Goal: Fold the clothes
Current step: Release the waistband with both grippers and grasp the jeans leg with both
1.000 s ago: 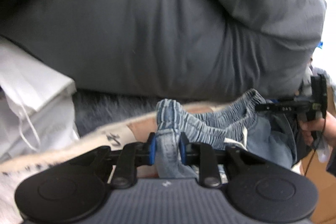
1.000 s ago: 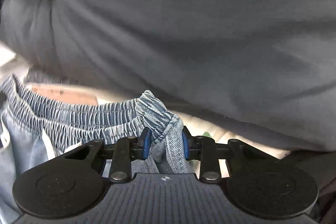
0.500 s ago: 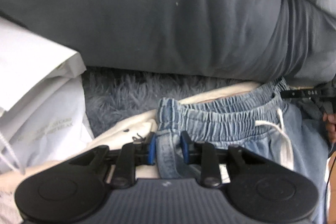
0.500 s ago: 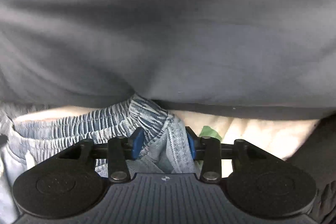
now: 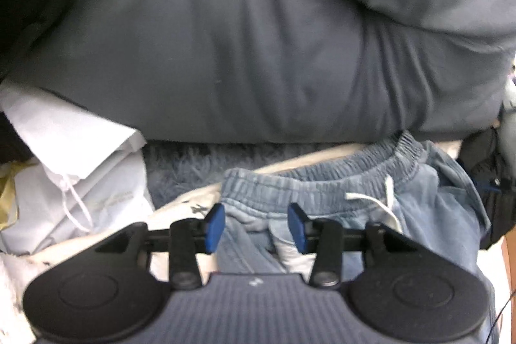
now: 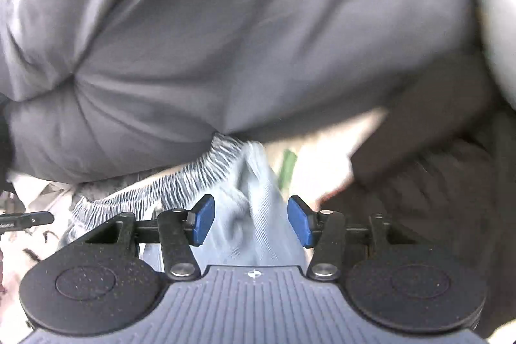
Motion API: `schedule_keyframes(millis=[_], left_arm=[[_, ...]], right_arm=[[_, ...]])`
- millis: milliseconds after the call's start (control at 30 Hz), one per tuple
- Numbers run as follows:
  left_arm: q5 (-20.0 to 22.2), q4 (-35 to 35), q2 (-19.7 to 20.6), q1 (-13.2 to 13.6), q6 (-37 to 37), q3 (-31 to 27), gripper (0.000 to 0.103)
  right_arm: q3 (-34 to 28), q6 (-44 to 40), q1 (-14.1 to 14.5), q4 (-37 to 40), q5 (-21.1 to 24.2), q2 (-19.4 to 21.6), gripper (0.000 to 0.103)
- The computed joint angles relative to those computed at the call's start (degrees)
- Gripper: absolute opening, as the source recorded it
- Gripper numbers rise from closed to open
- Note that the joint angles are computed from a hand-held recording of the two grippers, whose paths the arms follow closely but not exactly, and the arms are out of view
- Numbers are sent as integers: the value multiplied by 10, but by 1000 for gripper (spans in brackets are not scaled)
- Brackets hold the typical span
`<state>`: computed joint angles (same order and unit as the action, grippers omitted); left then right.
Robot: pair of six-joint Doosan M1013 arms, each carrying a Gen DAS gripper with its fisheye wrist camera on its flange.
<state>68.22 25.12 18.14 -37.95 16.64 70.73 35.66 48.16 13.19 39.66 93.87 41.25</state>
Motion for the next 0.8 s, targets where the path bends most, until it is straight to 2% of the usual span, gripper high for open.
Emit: schedule_keyframes(millis=[100,200,300,433,533,600,700,800], left_arm=[[12,25,12,-12,28,-17,49],[11,7,19,-13,31,-26,49],[61,-6,36,-15,88,-58,49],[107,-59,57,-8,138,-96,49],[141,-103,78,-5,223,-132,54],[163,-131,88,-3,236,-153,61],[176,-156,104,-4,260,-185,61],[178,-164,123,-10,302,-224,62]], right_arm=[[13,-7,-34,19,9,-8,57],[85,-29,-66,22,-13,-45,57],[121,-33,-106,26,-21,-70,58],[176,-28,-147,22,-46,-106,59],[211,-12,-170,8,-57,-133,59],[232,0,-185,-3,-62,-151,59],[254,20,-203,-8,-52,-173,59],[292,40,-220,-8,-70,-200,59]])
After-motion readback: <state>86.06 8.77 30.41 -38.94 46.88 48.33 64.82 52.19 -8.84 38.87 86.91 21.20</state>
